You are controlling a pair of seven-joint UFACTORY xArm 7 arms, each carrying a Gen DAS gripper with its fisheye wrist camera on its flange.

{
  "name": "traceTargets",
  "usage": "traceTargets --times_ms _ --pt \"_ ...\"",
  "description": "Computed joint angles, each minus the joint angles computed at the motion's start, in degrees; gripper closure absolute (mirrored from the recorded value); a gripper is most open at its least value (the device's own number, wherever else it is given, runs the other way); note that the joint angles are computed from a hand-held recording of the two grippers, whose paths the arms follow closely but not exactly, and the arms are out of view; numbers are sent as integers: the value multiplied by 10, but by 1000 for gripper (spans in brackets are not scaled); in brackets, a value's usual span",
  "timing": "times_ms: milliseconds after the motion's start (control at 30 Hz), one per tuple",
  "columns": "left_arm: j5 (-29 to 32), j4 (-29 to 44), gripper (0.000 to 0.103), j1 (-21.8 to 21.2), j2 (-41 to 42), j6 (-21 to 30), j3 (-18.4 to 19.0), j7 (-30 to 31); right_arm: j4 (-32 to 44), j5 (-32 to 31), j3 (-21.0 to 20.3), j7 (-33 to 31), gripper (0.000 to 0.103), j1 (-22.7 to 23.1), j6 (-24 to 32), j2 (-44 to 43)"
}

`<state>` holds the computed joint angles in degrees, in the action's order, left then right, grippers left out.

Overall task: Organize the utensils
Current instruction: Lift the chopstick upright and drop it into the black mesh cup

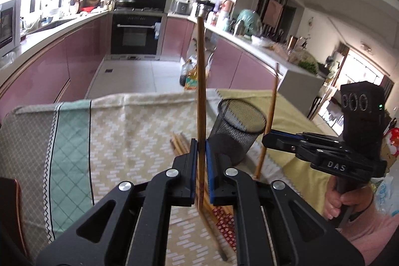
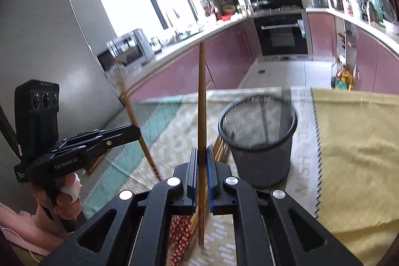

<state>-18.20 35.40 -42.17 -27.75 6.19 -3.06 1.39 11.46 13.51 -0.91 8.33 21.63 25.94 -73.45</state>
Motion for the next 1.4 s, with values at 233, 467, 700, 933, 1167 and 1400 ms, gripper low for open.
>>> traceTargets --times_ms 233,467,700,933,1167,1400 --pt "-26 50 96 -64 1 -32 52 41 43 -9 -36 -46 97 -10 -20 -3" --pt "-64 149 96 -127 71 -47 93 91 99 -21 -52 -90 97 -40 -39 41" --pt "-71 223 96 -69 159 18 27 100 121 -16 -69 -117 97 -62 -10 89" --pt "-48 251 96 -5 225 68 -35 87 129 1 -71 -138 97 -68 37 154" --pt "-17 278 95 48 279 76 -79 79 147 22 -62 -151 97 -75 56 211" --pt "9 276 74 96 289 72 -116 56 147 44 -61 -152 90 -84 33 230"
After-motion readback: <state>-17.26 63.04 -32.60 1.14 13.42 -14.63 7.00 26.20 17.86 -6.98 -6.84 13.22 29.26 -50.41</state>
